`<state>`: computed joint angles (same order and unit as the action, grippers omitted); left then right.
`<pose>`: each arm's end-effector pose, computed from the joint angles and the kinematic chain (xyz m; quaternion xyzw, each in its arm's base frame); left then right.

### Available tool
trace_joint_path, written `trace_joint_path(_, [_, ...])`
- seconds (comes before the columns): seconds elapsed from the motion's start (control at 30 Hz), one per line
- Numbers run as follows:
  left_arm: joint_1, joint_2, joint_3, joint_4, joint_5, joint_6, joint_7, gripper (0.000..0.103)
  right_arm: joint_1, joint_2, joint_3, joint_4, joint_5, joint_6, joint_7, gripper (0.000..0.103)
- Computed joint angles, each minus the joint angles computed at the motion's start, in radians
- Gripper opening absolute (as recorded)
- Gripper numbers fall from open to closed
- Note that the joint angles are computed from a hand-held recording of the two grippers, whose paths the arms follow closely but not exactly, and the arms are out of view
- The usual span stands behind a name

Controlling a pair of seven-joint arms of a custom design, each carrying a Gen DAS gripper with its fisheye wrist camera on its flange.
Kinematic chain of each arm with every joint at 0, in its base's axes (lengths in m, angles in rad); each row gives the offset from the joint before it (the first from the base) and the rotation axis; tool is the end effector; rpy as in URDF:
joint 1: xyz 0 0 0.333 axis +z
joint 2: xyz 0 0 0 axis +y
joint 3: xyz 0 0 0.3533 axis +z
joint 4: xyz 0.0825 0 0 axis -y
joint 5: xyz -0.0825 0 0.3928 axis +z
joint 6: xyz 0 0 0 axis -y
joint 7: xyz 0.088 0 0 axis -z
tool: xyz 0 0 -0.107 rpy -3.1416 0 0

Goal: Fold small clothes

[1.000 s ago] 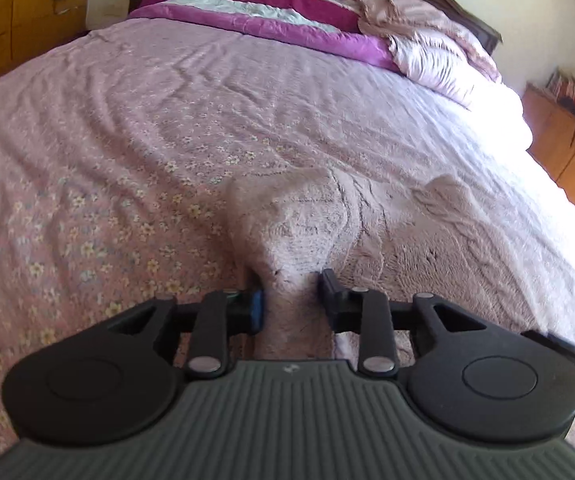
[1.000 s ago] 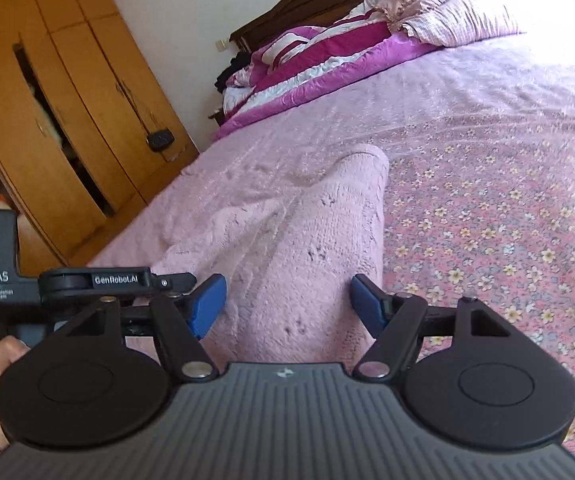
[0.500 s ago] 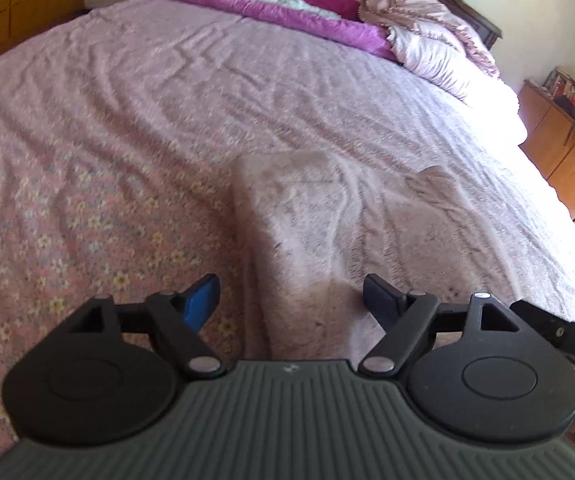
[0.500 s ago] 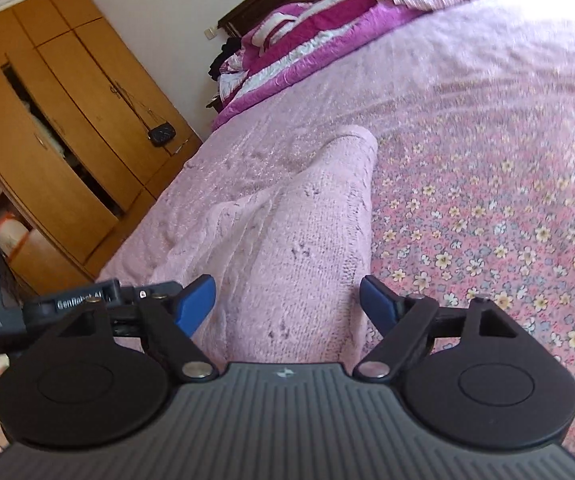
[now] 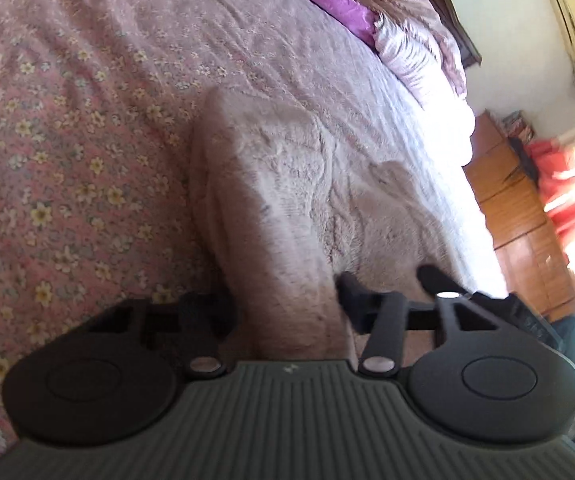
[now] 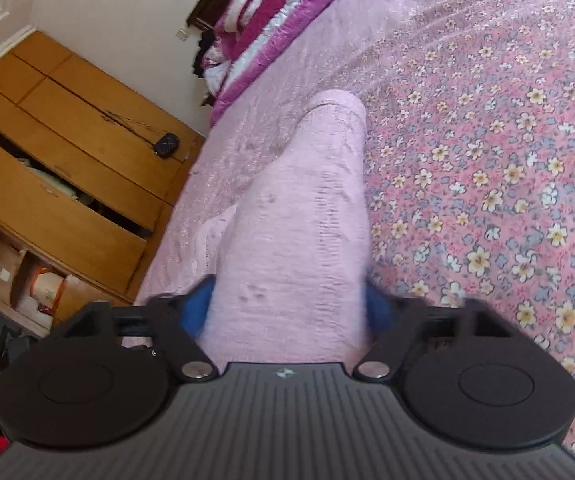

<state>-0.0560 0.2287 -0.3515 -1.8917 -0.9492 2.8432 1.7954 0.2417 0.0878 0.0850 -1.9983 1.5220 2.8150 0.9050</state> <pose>0.6311 -0.2064 0.4879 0.7037 -0.5588 0.4366 0.0445 0.5934 0.1479 0.4940 -0.4950 0.7027 0.0462 0.5089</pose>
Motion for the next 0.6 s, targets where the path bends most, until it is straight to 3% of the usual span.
trace_joint_path(0.07, [0.005,-0.017,-0.003,-0.003,-0.022,-0.006,0.003,0.041,0.005,-0.019,0.002,-0.009,-0.007,0.019,-0.006,0.054])
trace_joint_path(0.23, [-0.022,-0.074,0.02,-0.019,0.006,-0.059,-0.019,0.037,0.01,-0.103,-0.012,-0.055,0.011,-0.003,0.003,0.051])
trace_joint_path(0.6, [-0.161,-0.225,0.071,-0.137,-0.123,-0.107,0.078,0.036,0.029,-0.446,-0.071,-0.317,-0.368,-0.026,0.304,0.051])
